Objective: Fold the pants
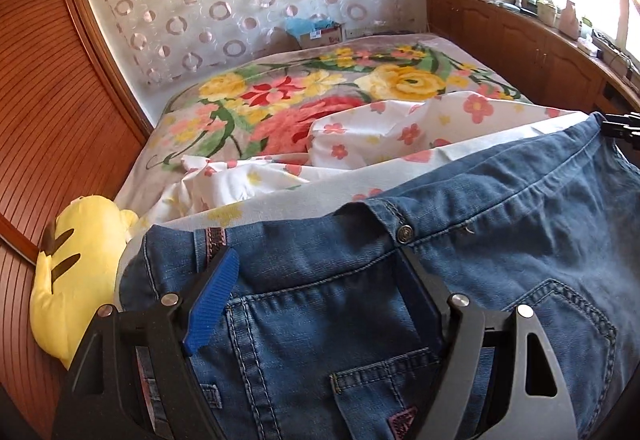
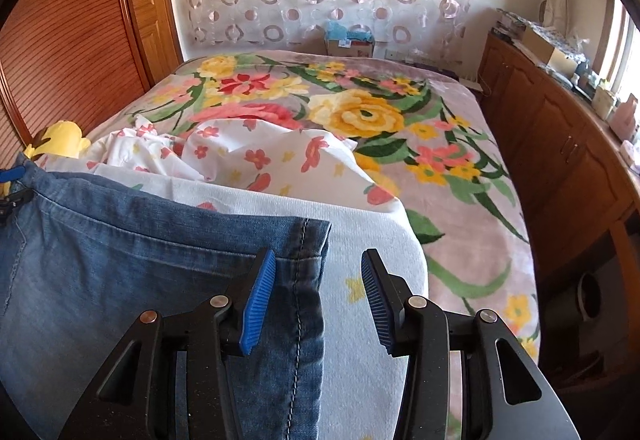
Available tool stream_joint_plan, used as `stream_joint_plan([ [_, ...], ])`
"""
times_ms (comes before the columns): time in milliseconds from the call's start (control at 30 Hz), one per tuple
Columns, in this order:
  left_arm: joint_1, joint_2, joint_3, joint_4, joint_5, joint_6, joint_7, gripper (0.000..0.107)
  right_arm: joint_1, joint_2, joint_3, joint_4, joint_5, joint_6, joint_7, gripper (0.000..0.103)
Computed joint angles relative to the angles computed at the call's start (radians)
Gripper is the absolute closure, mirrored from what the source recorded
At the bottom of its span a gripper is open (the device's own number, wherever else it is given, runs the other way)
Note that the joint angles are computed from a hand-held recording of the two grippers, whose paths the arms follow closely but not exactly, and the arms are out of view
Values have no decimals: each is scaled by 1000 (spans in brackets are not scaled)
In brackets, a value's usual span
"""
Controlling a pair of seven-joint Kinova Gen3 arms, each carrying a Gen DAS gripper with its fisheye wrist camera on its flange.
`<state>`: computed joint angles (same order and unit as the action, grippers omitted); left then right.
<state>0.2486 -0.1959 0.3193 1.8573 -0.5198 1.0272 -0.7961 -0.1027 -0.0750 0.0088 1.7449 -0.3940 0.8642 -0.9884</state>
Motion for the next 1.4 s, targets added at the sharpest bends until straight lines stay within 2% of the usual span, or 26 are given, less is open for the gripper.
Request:
stream_joint_plan([
  [67, -2, 1, -6, 3, 6, -8, -4, 27, 4, 18, 11, -12, -26, 12, 24, 57],
  [133, -4, 0, -7, 6, 5, -14, -4, 27, 11, 33, 14, -20, -58, 30, 58, 84],
  [200, -7, -7, -10, 13, 9, -23, -3, 27, 19, 32, 13, -16, -83, 23, 87, 98],
  [300, -11, -27, -8, 22, 13, -30, -4, 28, 22, -4, 7, 28, -100, -71, 95, 99],
  [400, -20, -66, 4, 29, 23, -38, -3, 28, 8, -41, -1, 74, -83, -139, 54, 98],
  [467, -34, -97, 30, 30, 22, -25, 16, 28, -2, -56, -14, 87, -30, -151, -3, 98],
  [533, -44, -125, 43, 30, 38, -20, 14, 28, -8, -77, -15, 106, -10, -148, -33, 88],
  [633, -63, -177, 75, 28, 60, 3, 7, 28, -32, -120, 43, 128, -57, -102, 1, 79],
  [767, -91, -248, 107, 39, 105, 24, -11, 28, -38, -210, 106, 154, -79, -38, 30, 63],
  [833, -110, -274, 127, 42, 128, 33, -20, 28, -38, -251, 138, 171, -81, -9, 40, 58],
  [1133, -180, -385, 193, 71, 255, 54, -73, 28, -6, -427, 197, 232, 21, 154, -2, 57],
  [1300, -211, -438, 211, 99, 323, 65, -92, 28, -17, -447, 262, 253, 30, 219, -12, 57],
  [1400, -226, -469, 209, 114, 357, 76, -108, 28, -40, -412, 284, 249, 11, 247, 5, 57],
])
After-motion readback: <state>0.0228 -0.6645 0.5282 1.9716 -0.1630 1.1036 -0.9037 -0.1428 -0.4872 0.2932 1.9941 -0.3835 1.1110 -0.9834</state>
